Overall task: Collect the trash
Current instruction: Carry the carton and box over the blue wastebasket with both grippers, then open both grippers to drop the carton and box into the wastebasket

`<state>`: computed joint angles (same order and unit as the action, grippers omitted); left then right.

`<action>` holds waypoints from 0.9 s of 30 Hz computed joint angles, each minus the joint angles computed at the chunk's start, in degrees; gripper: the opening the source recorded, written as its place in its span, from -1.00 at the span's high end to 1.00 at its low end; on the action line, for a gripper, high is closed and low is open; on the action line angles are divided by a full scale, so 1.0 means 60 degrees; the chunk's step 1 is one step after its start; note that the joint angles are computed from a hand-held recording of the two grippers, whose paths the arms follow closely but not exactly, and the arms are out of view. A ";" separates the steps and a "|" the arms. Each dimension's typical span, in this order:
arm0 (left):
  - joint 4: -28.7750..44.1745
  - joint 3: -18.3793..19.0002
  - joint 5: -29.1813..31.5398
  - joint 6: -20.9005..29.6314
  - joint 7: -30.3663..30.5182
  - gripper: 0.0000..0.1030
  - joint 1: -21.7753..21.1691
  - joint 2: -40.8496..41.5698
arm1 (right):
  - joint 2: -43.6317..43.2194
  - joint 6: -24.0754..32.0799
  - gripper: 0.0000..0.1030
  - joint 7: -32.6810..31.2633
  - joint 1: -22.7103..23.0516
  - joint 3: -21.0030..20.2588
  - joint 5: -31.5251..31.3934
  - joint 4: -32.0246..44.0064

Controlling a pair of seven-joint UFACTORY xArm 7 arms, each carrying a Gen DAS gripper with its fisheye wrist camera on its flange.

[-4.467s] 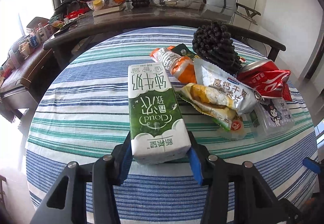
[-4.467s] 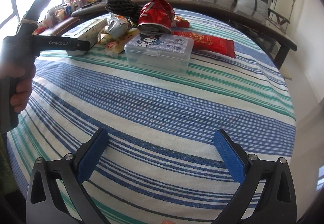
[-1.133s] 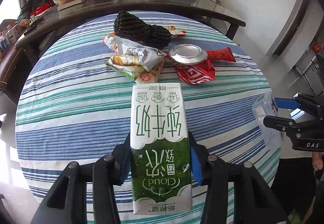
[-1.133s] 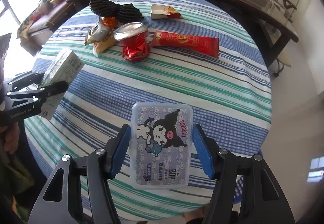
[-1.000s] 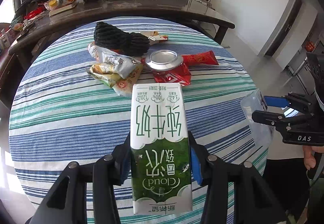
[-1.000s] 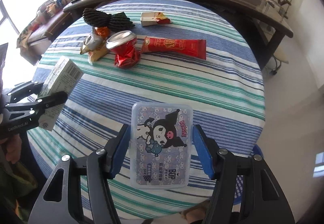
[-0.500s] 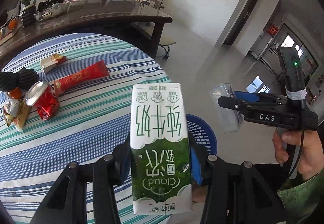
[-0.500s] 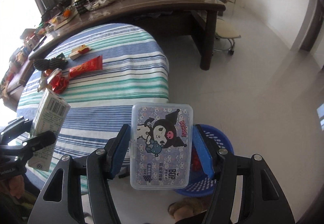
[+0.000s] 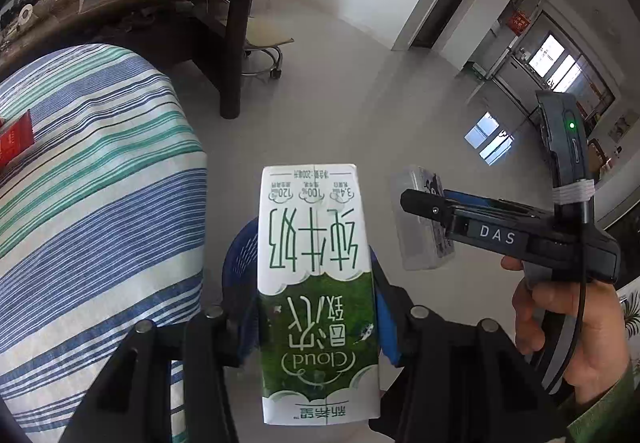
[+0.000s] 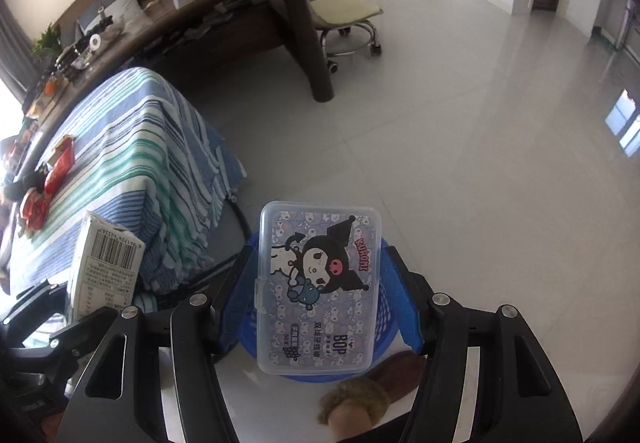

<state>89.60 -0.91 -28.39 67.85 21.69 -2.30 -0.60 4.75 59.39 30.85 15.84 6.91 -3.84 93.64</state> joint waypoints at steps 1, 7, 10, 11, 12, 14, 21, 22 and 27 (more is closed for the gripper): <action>-0.0034 -0.0056 0.0019 -0.0089 -0.0013 0.06 -0.0054 0.0075 | -0.0106 -0.0223 -0.24 -0.0005 -0.0074 -0.0050 0.0156 -0.0261; -0.0333 -0.0273 0.0125 -0.0580 0.0049 0.05 -0.0292 0.0359 | -0.0293 -0.0876 -0.25 -0.0395 -0.0484 -0.0181 0.1390 -0.1050; -0.0436 -0.0317 0.0207 -0.0749 0.0053 0.05 -0.0336 0.0510 | -0.0169 -0.0891 -0.25 -0.0536 -0.0559 -0.0184 0.1557 -0.1047; -0.0465 -0.0326 0.0207 -0.0778 0.0062 0.05 -0.0340 0.0556 | -0.0120 -0.0914 -0.25 -0.0556 -0.0583 -0.0186 0.1665 -0.1043; -0.0493 -0.0341 0.0235 -0.0813 0.0056 0.05 -0.0350 0.0597 | -0.0089 -0.0933 -0.25 -0.0568 -0.0607 -0.0189 0.1768 -0.1050; -0.0535 -0.0381 0.0274 -0.0908 0.0051 0.05 -0.0377 0.0682 | -0.0022 -0.0967 -0.25 -0.0591 -0.0644 -0.0190 0.1951 -0.1054; -0.0490 -0.0498 0.0230 -0.1255 0.0088 -0.30 -0.0458 0.0958 | -0.0094 -0.1311 -0.48 -0.0621 -0.0758 -0.0211 0.2482 -0.1234; -0.0493 -0.0488 0.0202 -0.1264 0.0036 -0.30 -0.0436 0.0927 | -0.0157 -0.1366 -0.48 -0.0569 -0.0758 -0.0218 0.2413 -0.1280; -0.0856 -0.0283 -0.0602 -0.1809 0.0262 -0.30 -0.0204 0.0123 | -0.0603 -0.1876 -0.61 0.0026 -0.0619 -0.0192 0.0793 -0.1403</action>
